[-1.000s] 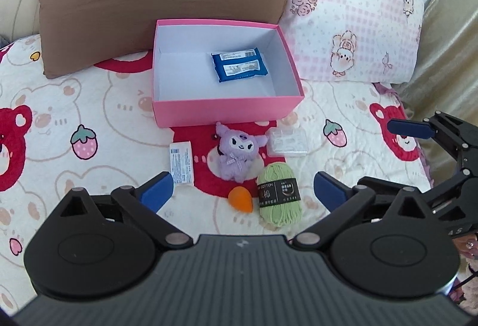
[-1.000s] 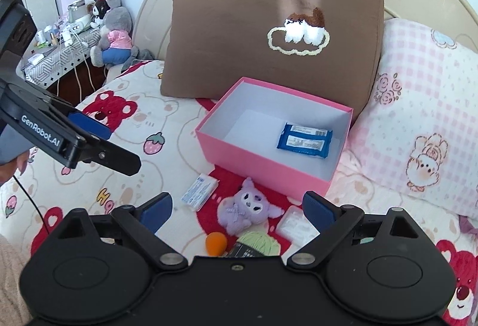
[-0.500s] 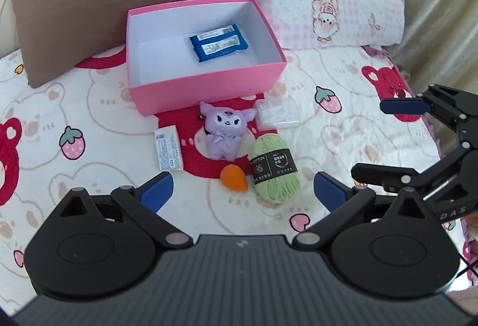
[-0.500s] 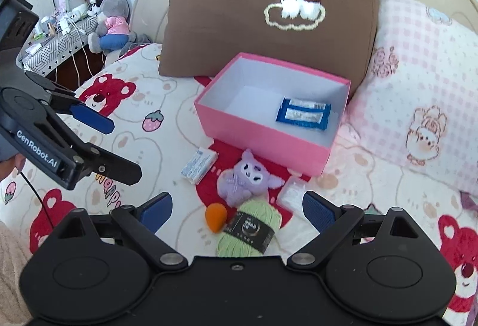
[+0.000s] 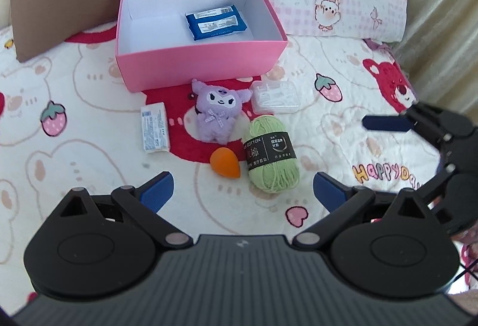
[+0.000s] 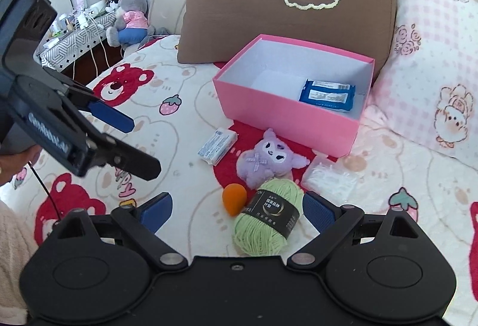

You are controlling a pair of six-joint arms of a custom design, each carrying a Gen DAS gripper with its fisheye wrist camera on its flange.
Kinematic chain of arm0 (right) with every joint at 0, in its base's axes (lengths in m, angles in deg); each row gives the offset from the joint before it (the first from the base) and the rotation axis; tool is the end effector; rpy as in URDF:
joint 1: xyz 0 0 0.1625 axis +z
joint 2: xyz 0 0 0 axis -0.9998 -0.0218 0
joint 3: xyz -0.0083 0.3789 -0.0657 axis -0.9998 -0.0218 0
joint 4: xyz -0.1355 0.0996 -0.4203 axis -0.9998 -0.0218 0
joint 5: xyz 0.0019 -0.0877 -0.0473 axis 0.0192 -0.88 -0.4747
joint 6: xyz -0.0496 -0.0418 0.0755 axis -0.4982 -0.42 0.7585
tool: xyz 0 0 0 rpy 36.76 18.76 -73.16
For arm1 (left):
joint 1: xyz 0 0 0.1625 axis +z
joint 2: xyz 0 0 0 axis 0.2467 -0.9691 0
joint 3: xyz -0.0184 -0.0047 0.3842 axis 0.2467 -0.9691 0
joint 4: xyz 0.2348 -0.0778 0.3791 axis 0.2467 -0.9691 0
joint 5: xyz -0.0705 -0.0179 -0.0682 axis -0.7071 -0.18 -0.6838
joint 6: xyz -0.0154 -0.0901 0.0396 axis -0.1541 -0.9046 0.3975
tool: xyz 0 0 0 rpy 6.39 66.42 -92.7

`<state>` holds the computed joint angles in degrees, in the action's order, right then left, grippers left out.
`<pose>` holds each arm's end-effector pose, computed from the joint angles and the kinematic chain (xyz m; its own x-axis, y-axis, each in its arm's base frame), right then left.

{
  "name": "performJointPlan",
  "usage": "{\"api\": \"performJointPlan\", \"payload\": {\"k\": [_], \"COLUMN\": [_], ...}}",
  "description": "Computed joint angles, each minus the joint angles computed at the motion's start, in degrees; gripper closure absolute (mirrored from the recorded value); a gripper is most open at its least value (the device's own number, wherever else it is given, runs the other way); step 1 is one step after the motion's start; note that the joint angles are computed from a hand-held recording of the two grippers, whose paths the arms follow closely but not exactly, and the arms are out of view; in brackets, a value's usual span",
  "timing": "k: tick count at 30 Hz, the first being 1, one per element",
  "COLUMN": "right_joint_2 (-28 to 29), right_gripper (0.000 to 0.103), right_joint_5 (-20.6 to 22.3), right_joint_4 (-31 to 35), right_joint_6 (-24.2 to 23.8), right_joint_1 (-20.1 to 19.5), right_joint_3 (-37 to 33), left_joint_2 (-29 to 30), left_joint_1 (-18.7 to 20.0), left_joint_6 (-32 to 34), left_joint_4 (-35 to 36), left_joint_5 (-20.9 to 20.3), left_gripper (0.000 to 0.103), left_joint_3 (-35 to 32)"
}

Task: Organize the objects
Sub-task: 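Withdraw the left tool from the box toward the green yarn, then lower the left tool onto the green yarn skein and close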

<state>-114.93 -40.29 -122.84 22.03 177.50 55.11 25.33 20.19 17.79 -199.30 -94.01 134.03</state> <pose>0.1065 -0.4531 0.3785 -0.6360 -0.5950 0.4913 -0.7500 0.6264 -0.2123 -0.3959 -0.4921 0.1277 -0.8003 0.3907 -0.4549 0.5104 0.8420 -0.1747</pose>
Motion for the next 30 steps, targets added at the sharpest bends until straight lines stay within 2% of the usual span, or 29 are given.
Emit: {"api": "performJointPlan", "payload": {"k": [4, 8, 10, 14, 16, 18, 20, 22, 26, 30], "right_joint_2": [-0.18, 0.58, 1.31, 3.4, 4.38, 6.26, 8.37, 9.12, 11.72, 11.2], "right_gripper": [0.007, 0.007, 0.007, 0.007, 0.007, 0.007, 0.007, 0.007, 0.007, 0.008], "right_joint_5": [0.71, 0.91, 1.41, 1.52, 1.28, -1.36, -5.21, -5.39, -7.65, -7.01], "right_joint_4": [-6.94, -11.66, -15.06, -21.34, -24.26, -28.53, -31.52, -32.11, -37.71, -38.24], "right_joint_6": [-1.15, -1.2, -1.14, -3.58, -4.83, -5.65, -4.31, -3.38, -5.43, -7.82], "right_joint_1": [-1.55, -2.05, -2.6, -3.55, -3.88, -3.24, -1.97, -1.92, -1.91, -2.88], "right_joint_3": [3.97, 6.1, 7.05, 8.95, 9.92, 10.72, 10.86, 11.04, 12.46, 13.74], "left_joint_2": [0.1, 0.43, 0.52, 1.11, 1.51, 1.97, 2.64, 3.18, 3.95, 5.32], "left_joint_1": [1.4, 2.52, 3.65, 5.09, 5.89, 6.79, 7.32, 7.52, 8.13, 7.69], "left_joint_6": [-0.09, -2.89, -2.7, -2.41, -1.87, -1.66, -0.88, -0.41, 0.01, 0.57], "left_joint_4": [-5.28, -10.65, -13.37, -18.26, -19.54, -20.93, -22.64, -24.37, -28.31, -28.77], "left_joint_5": [-1.87, -1.27, -2.26, -2.49, -4.01, -5.85, -6.86, -7.28, -8.99, -7.05], "left_gripper": [0.004, 0.004, 0.004, 0.004, 0.004, 0.004, 0.004, 0.004, 0.004, 0.008], "left_joint_3": [2.29, 4.59, 5.67, 7.52, 7.94, 8.3, 8.69, 9.18, 10.45, 10.24]}}
